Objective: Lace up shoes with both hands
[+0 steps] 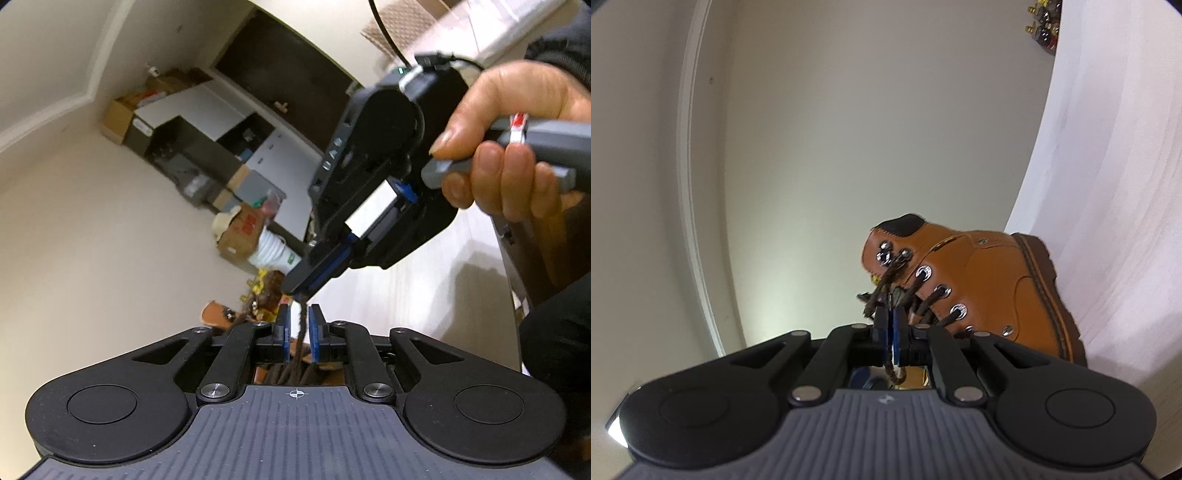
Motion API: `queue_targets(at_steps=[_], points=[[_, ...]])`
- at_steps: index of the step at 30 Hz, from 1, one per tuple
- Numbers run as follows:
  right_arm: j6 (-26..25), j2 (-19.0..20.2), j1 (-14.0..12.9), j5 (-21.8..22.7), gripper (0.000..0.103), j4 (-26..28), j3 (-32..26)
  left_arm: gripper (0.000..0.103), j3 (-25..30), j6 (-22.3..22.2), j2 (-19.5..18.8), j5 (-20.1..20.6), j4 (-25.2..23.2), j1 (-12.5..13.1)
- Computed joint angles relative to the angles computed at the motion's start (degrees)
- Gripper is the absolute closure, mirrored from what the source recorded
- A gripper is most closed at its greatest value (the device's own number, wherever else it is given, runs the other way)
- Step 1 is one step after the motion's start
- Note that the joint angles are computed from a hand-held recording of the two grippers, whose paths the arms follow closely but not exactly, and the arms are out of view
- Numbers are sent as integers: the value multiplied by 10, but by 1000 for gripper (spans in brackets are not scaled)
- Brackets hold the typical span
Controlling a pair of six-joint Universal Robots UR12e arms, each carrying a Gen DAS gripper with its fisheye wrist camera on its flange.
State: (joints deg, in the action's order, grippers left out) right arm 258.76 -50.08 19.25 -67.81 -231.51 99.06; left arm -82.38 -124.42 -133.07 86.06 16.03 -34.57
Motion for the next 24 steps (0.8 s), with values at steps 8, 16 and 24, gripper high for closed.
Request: queue_targets(at_steps=[8,16,24], points=[[-25,-12,-6,20,88,14,16,99,0,-24,7,26,-29,-1],[-422,-99,-11,40,89,386,54,99,-26,-45,27,65,-22,6],[-536,-90,23,-4,90,404,28,99,-16,-72,34,118,-42,-1]])
